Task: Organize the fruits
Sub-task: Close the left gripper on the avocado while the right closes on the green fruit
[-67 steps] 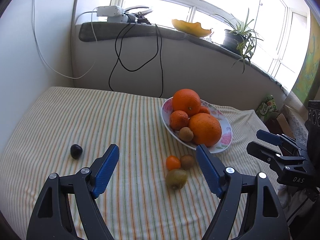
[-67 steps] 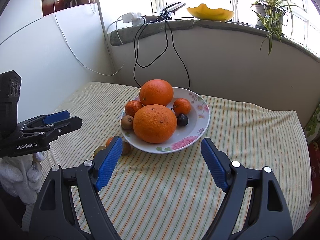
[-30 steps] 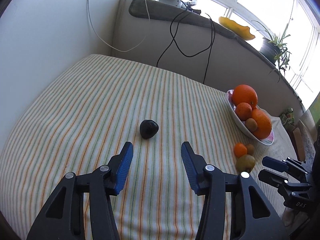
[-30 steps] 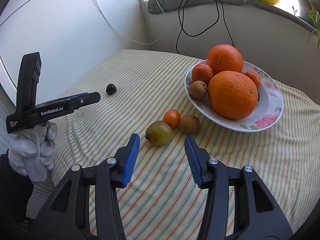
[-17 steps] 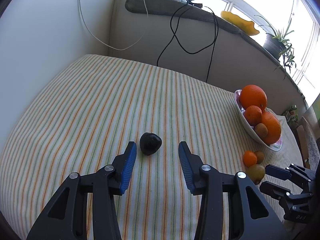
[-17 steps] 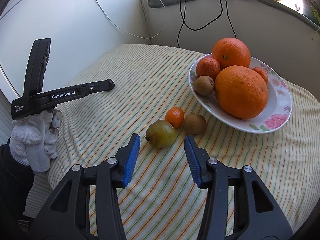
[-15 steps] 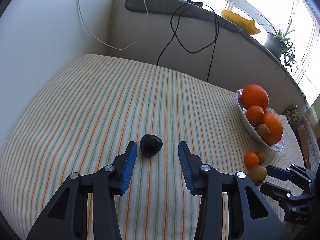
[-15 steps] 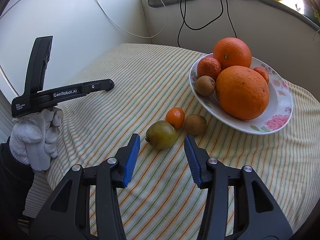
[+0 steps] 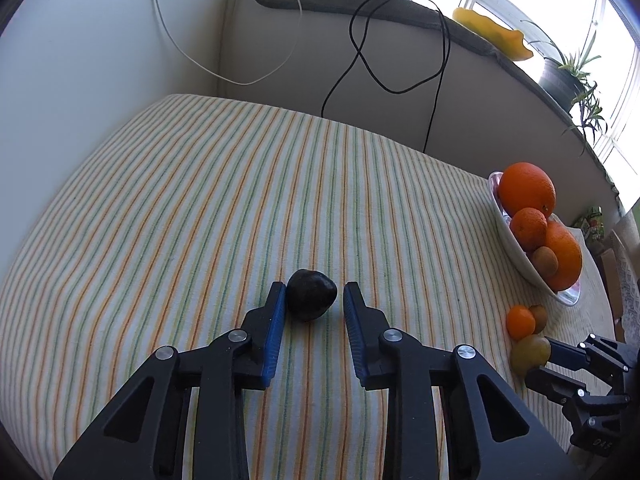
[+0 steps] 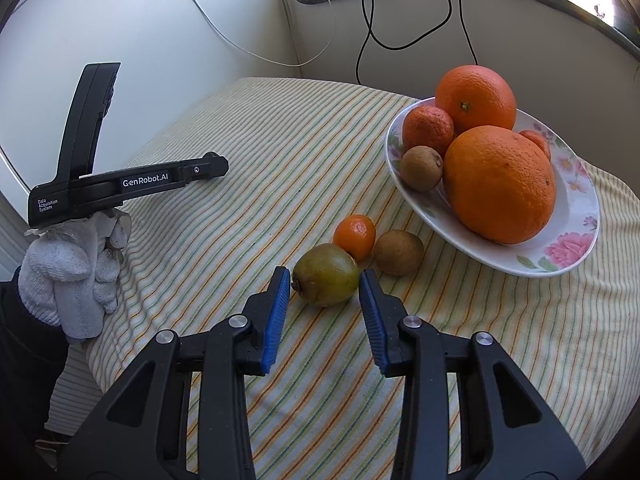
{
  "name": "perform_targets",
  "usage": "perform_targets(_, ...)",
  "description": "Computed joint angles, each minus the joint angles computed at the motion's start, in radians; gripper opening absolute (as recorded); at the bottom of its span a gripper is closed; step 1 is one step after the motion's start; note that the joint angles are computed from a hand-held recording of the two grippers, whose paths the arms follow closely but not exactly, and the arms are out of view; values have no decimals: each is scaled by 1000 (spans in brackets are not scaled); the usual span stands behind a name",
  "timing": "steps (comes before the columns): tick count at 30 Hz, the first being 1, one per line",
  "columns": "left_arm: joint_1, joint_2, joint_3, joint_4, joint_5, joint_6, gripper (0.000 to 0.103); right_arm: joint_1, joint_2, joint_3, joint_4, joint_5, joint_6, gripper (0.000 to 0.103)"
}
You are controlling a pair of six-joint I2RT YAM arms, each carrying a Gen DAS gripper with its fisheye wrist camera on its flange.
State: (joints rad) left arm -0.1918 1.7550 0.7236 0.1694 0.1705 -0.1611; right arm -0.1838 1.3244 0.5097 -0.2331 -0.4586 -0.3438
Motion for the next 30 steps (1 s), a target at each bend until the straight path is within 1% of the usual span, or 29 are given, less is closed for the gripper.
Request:
perform_targets(2,-1,-2,-4,5,-4,0,24,-1,7,4,-1,-2,-1,36)
perform_targets(8,2,-4,-9,14,1,-3,23,2,-6,-3,0,5,-1,34)
perform_targets(14,9,-32,-37,28,12,0,23,-26,-25,-11,-13,-23,-11,33)
perform_targets(19,2,-81,-68,31,26,-6,23,-67,-61,-17,-47,-51,-41,33)
perform_targets(23,-30,-126,-94,30,28,-18,23,-113,-81,-12,-81,-81,-71,33)
perform_targets(30,-112,-180,-95,12,16,-49,23,-210,-116,6,-154,-128,-140,33)
